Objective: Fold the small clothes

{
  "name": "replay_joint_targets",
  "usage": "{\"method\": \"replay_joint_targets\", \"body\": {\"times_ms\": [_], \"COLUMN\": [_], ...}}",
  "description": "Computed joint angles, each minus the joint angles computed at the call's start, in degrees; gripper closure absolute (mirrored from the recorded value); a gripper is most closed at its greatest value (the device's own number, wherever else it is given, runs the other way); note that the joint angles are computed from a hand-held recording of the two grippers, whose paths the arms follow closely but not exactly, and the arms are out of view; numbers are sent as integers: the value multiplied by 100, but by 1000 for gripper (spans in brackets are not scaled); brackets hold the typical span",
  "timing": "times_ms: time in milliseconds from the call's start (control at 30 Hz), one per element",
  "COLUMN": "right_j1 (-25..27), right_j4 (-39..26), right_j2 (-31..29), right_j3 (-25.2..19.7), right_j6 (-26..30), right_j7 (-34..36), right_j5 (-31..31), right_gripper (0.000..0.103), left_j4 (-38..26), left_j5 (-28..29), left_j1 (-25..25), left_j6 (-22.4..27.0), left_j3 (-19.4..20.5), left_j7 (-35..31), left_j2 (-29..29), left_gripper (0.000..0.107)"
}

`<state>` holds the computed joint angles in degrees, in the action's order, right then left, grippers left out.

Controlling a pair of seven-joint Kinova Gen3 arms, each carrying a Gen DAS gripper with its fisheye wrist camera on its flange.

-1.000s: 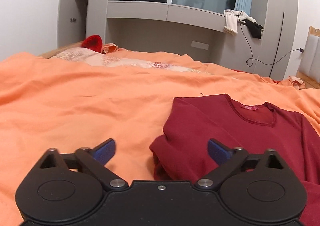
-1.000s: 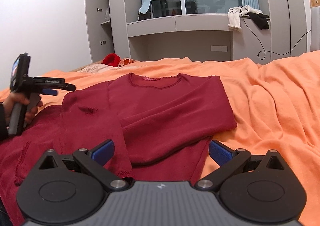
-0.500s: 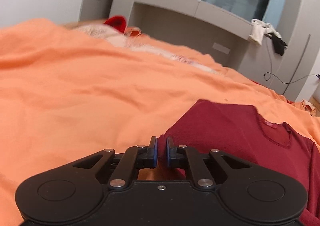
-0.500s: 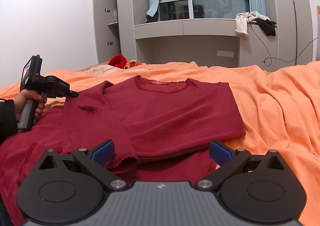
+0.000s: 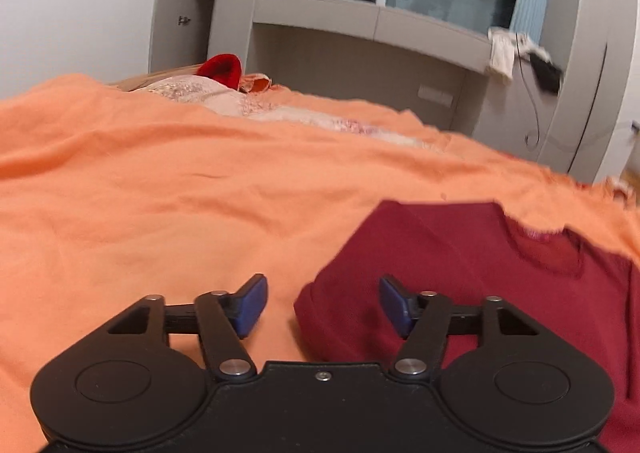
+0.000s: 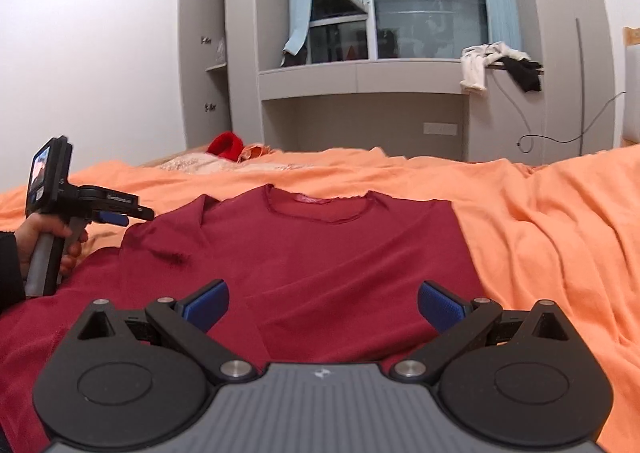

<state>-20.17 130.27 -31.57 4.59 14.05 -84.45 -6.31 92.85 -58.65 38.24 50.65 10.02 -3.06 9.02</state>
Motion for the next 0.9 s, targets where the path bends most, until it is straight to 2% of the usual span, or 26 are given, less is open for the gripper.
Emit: {"method": "replay_joint_targets", "body": {"times_ms": [100, 167, 233, 467, 500, 567, 633, 800, 900], "right_j1": [118, 346, 474, 318, 281, 229, 247, 611, 1009], "right_j4": [-221, -322, -324, -259, -225, -186, -134, 140, 661], "right_j2": [268, 416, 441, 407, 381, 319, 211, -268, -981], "right_j3": [-267, -574, -741, -529, -472, -392, -384, -812, -1355], "right_j6": [544, 849, 868, 856, 830, 848, 912, 876, 405], "right_j7": [156, 213, 227, 511, 567, 658, 713, 693, 616], "right_j5": [216, 372, 427, 312, 290, 244, 222, 423, 725], "right_gripper": [0, 0, 0, 0, 0, 0, 0, 0, 0], "left_j4": [-389, -342, -311, -521, -528, -545, -529, -270, -57], "left_j5": [666, 911, 956, 627, 564, 520, 463, 200, -273], "left_j1": [-28, -170, -120, 226, 293, 406, 536, 896, 1300], "left_j6": [459, 377, 318, 983, 1112, 1368, 1593, 1940, 2366], "left_j3": [-52, -23, -122, -99, -75, 11, 126, 573, 957], "left_j7": [-575, -569, -559, -415, -344, -189, 87, 684, 1225], "left_j2": [245, 198, 173, 201, 164, 85, -7, -308, -380], "left_gripper": [35, 31, 29, 24, 22, 9, 7, 7, 5]}}
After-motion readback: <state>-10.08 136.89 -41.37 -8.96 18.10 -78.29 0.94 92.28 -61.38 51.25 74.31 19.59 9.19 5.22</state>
